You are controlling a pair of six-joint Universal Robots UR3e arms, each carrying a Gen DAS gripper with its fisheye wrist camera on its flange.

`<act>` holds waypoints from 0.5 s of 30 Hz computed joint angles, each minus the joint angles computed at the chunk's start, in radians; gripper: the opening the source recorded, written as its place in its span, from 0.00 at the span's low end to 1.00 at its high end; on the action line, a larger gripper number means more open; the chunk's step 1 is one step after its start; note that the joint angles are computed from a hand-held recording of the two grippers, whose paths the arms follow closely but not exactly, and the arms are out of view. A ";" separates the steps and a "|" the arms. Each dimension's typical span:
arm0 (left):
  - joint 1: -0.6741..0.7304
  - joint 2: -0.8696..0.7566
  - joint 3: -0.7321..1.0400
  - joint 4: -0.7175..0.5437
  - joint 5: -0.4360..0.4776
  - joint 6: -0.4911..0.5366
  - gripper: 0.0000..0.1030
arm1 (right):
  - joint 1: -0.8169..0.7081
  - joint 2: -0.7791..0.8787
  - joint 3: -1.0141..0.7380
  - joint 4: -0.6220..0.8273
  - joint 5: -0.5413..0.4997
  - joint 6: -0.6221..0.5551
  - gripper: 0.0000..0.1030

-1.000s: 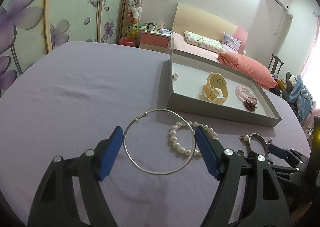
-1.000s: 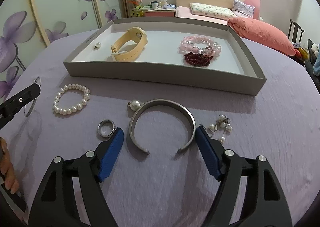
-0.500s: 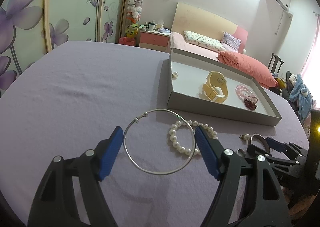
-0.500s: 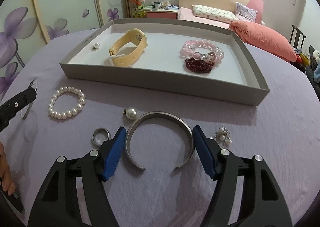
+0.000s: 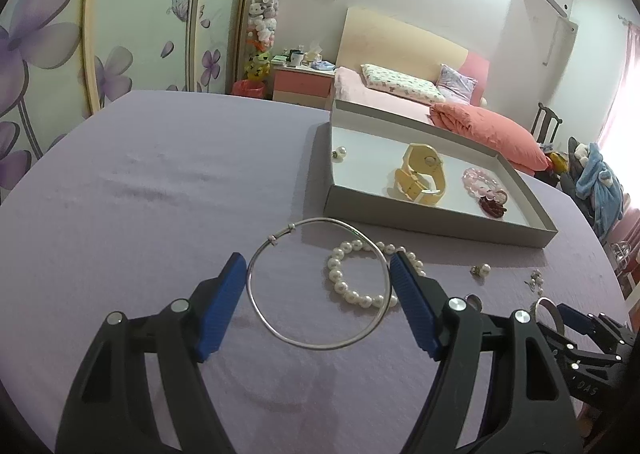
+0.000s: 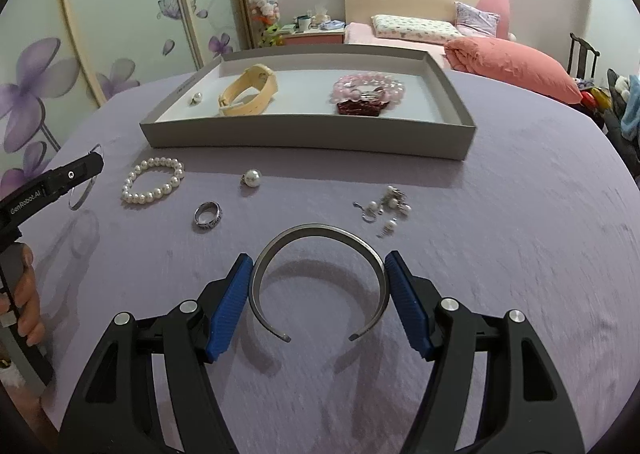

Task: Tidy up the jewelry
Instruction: 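Grasp the silver cuff bangle with the right tool while the left tool grasps the silver hoop bangle, then carry both silver bangles into the grey tray with both tools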

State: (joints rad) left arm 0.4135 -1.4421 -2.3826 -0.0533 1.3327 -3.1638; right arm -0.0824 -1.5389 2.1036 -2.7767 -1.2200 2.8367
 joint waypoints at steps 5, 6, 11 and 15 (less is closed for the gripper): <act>-0.018 0.020 0.001 -0.013 0.011 0.003 0.70 | -0.017 -0.012 0.022 -0.020 0.016 0.008 0.66; -0.021 0.024 0.000 -0.015 0.012 0.004 0.70 | -0.018 -0.011 0.023 -0.023 0.018 0.009 0.66; -0.031 0.048 0.002 -0.057 0.010 0.025 0.70 | -0.016 -0.010 0.020 -0.012 0.013 0.000 0.66; -0.052 0.049 0.008 -0.094 0.015 0.053 0.70 | -0.008 0.002 0.015 0.003 -0.009 -0.008 0.66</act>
State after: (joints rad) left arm 0.3618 -1.3935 -2.3745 -0.1474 1.3478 -3.1110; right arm -0.0909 -1.5369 2.1185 -2.7742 -1.2292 2.8284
